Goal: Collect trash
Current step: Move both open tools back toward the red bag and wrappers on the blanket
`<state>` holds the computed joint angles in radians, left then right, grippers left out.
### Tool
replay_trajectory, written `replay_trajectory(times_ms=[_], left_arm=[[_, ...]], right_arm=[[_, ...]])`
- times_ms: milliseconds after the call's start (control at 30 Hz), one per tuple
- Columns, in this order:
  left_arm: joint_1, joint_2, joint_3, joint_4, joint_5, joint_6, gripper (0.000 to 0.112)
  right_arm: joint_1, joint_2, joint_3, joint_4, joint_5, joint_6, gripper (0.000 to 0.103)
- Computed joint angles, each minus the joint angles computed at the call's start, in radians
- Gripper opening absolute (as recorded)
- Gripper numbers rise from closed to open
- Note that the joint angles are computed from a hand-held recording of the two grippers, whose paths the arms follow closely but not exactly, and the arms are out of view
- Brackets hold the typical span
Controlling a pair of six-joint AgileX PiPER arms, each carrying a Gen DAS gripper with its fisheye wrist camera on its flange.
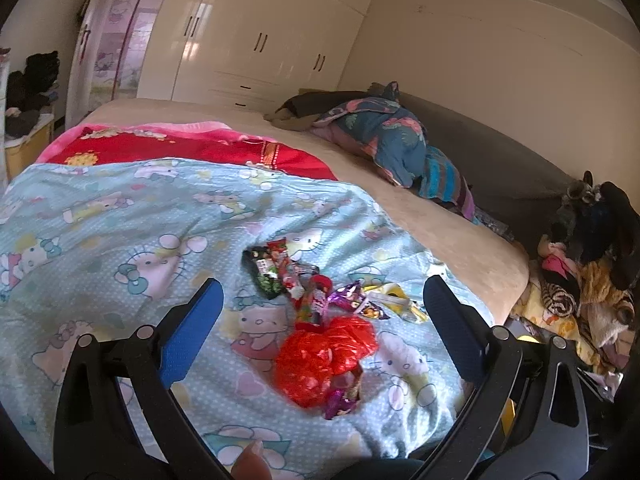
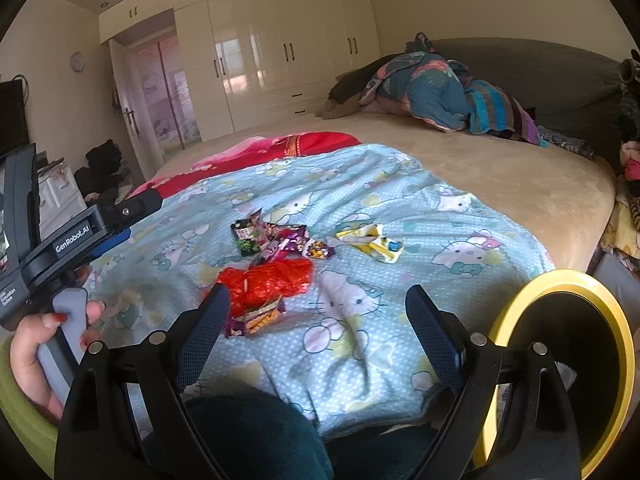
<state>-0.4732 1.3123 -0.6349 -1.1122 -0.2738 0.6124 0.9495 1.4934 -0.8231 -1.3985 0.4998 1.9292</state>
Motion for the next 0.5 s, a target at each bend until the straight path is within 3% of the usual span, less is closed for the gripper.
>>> replay_trajectory(times_ms=[367,500], left_arm=[[0.125,-0.005,0.031,0.130,0.093,-0.103,0.092],[0.166,0.007,0.037,0.305,0.128,-0.257,0.089]], right_arm=[[-0.030,0.092,-0.097,0.105,-0.067,-0.142,0.087],[-0.053,0.136,-0.140,0.160,-0.098,-0.209,0.087]])
